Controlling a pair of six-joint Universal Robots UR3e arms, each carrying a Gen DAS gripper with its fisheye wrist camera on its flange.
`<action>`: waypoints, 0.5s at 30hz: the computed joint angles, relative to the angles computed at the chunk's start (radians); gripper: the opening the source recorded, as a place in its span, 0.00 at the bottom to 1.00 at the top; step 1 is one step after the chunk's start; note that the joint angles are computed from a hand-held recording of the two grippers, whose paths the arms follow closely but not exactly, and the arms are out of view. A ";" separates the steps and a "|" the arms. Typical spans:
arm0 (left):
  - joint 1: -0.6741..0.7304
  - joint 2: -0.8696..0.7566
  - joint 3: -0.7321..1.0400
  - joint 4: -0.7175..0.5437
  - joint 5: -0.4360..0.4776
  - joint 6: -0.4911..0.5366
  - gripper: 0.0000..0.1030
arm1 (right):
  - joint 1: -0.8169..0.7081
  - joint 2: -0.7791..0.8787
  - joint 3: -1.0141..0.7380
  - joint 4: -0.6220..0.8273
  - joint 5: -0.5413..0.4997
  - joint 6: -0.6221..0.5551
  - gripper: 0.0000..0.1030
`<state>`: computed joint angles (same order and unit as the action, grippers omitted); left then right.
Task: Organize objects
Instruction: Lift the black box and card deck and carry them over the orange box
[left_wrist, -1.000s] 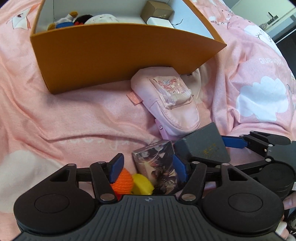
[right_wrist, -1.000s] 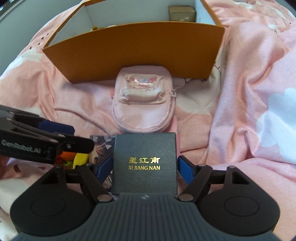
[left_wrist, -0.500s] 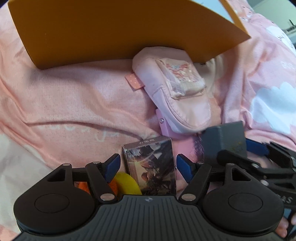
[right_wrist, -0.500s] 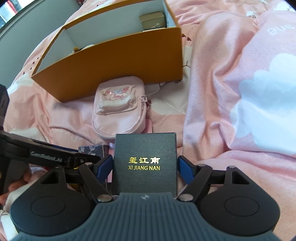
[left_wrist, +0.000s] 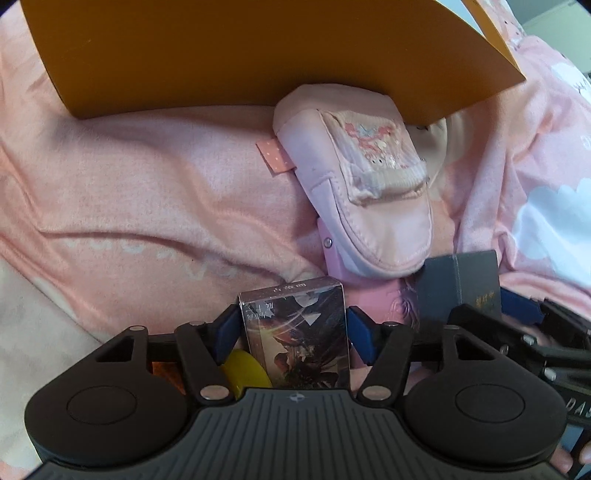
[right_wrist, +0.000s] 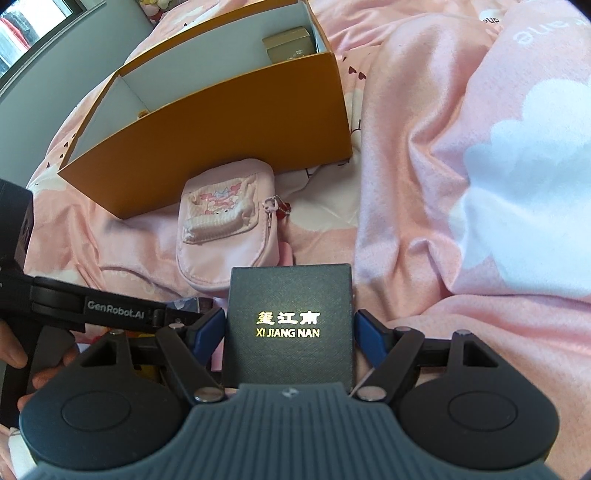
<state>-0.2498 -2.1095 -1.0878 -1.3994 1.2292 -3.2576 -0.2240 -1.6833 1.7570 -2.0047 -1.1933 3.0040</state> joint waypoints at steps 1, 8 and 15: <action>-0.003 0.002 -0.001 0.001 0.006 0.002 0.69 | 0.000 -0.001 0.002 -0.001 0.000 -0.002 0.75; -0.015 -0.024 0.010 0.012 0.013 -0.011 0.70 | 0.004 -0.001 0.001 -0.003 -0.004 -0.011 0.75; 0.044 0.118 -0.185 0.116 -0.058 -0.015 0.68 | -0.010 -0.027 0.013 -0.008 0.006 -0.015 0.74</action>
<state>-0.2055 -1.9912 -1.2724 -1.2837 1.1711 -3.2731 -0.2342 -1.7107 1.7699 -2.0125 -1.1872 2.9894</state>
